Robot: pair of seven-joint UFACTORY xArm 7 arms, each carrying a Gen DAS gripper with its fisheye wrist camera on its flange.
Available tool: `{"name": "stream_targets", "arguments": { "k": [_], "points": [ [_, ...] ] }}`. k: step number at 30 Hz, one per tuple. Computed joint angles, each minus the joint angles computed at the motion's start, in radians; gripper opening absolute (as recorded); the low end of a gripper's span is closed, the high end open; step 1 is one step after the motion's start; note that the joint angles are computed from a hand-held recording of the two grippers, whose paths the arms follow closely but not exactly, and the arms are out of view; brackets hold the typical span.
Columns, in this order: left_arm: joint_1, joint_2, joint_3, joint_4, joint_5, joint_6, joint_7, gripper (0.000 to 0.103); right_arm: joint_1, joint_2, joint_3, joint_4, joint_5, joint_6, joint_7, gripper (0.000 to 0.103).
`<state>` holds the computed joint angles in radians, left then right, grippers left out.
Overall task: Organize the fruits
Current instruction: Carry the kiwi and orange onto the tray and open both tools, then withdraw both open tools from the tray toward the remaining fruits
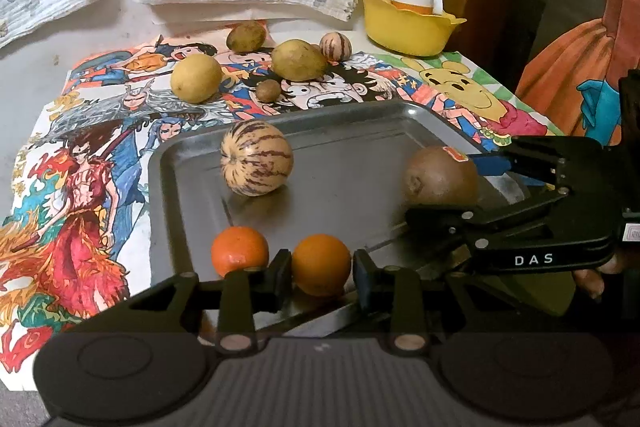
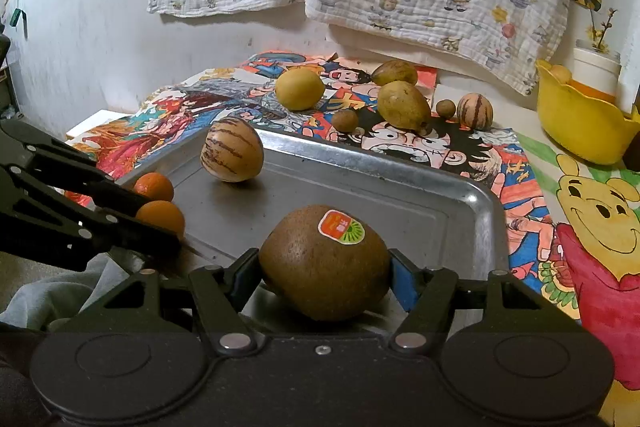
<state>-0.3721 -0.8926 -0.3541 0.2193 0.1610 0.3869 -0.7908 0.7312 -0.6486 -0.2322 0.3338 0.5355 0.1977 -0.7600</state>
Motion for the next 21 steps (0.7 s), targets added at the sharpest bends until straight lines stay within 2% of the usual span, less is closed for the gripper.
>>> {"name": "stream_targets", "arguments": {
  "k": [5,11,15,19,21],
  "points": [
    [-0.012,-0.024,-0.006,-0.006,-0.002,0.017,-0.008,0.041,-0.003,-0.036,0.001,-0.020,-0.004,-0.002,0.003,0.077],
    [-0.042,-0.117,-0.023,-0.029,-0.002,0.077,-0.036,0.053,-0.026,-0.104,0.005,-0.055,-0.025,0.013,0.032,0.082],
    [-0.067,-0.189,-0.034,-0.045,-0.001,0.132,-0.054,0.067,-0.039,-0.160,0.008,-0.077,-0.043,0.040,0.056,0.086],
    [-0.099,-0.271,-0.042,-0.064,-0.001,0.200,-0.070,0.084,-0.053,-0.224,0.021,-0.106,-0.065,0.068,0.069,0.095],
    [-0.113,-0.305,-0.042,-0.073,0.000,0.234,-0.071,0.089,-0.062,-0.250,0.029,-0.117,-0.079,0.083,0.075,0.096]
  ]
}}
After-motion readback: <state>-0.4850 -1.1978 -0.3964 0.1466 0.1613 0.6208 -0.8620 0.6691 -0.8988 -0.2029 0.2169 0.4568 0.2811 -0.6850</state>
